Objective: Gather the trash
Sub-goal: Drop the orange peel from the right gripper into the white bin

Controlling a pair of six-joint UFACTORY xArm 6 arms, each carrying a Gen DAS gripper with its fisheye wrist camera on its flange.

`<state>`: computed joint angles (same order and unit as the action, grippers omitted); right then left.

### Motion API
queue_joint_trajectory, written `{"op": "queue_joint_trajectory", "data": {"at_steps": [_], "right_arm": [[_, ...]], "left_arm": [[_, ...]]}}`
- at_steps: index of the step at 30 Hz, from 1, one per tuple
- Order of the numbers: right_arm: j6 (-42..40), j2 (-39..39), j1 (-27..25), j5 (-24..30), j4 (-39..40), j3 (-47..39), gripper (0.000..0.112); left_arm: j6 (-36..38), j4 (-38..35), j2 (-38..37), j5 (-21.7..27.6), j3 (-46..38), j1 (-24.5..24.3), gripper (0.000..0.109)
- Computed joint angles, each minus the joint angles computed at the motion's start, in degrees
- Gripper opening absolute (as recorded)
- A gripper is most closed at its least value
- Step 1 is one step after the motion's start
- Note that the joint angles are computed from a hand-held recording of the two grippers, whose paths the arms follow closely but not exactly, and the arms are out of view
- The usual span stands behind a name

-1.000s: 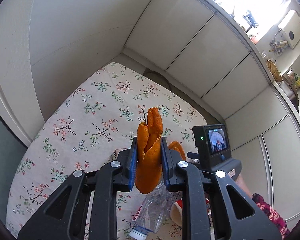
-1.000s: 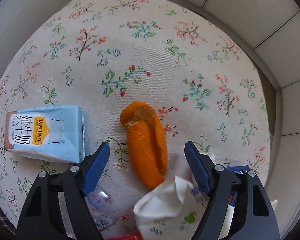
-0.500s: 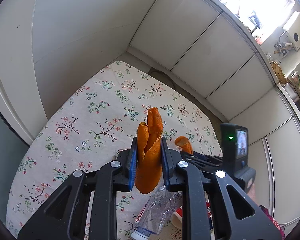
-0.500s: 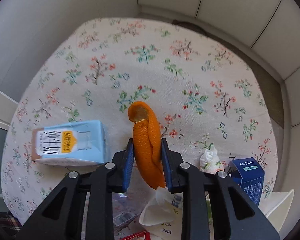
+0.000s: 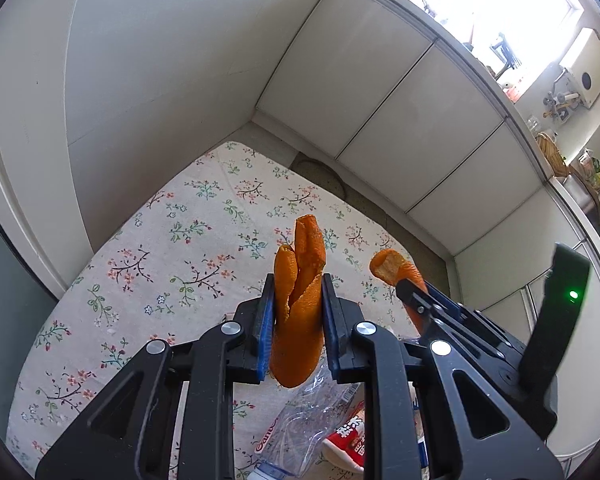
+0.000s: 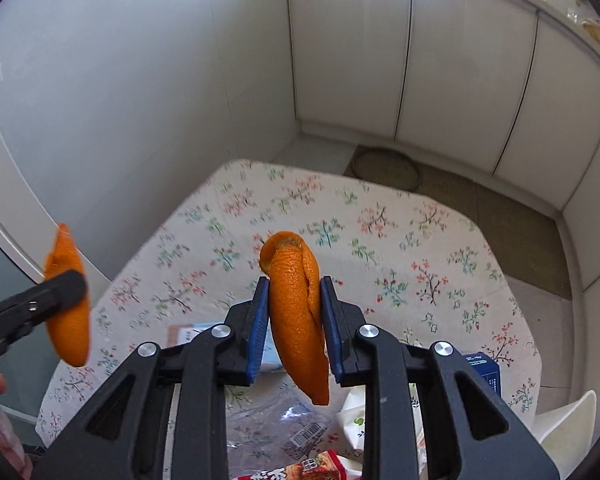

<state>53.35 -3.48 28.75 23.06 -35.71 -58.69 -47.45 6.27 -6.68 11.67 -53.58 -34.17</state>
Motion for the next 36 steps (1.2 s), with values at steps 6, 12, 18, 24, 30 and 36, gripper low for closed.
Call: {"op": "queue_joint_trajectory", "data": {"at_steps": [6,12,18,24,30,36], "right_arm": [[9.46,-6.02,-0.04,-3.45,-8.49,4.85,0.025],[17.64,-12.95,-0.31,-3.56,-17.59,9.27,0.025],[24.44,-20.7,-0.07,-0.63,-25.28,13.62,0.025],[26.23,-29.42,-1.03,1.31,-26.58,19.23,0.025],[24.35,-38.76,-2.51,3.87,-24.55,24.98,0.025],[21.73,-50.42,-3.98,8.61,-21.46,31.65,0.025]], "left_arm": [[-5.03,5.34,-0.79,-1.33,-0.08,-0.23,0.02],[-12.51,14.32,-1.81,-1.23,-0.96,-0.89,0.02],[-19.74,24.41,-2.22,0.3,-3.11,-2.81,0.02],[-22.64,30.87,-1.26,2.61,-5.94,-6.14,0.02],[-20.78,30.78,0.83,3.84,-8.48,-9.75,0.02],[-19.74,32.74,4.16,5.67,-12.97,-14.23,0.02]]}}
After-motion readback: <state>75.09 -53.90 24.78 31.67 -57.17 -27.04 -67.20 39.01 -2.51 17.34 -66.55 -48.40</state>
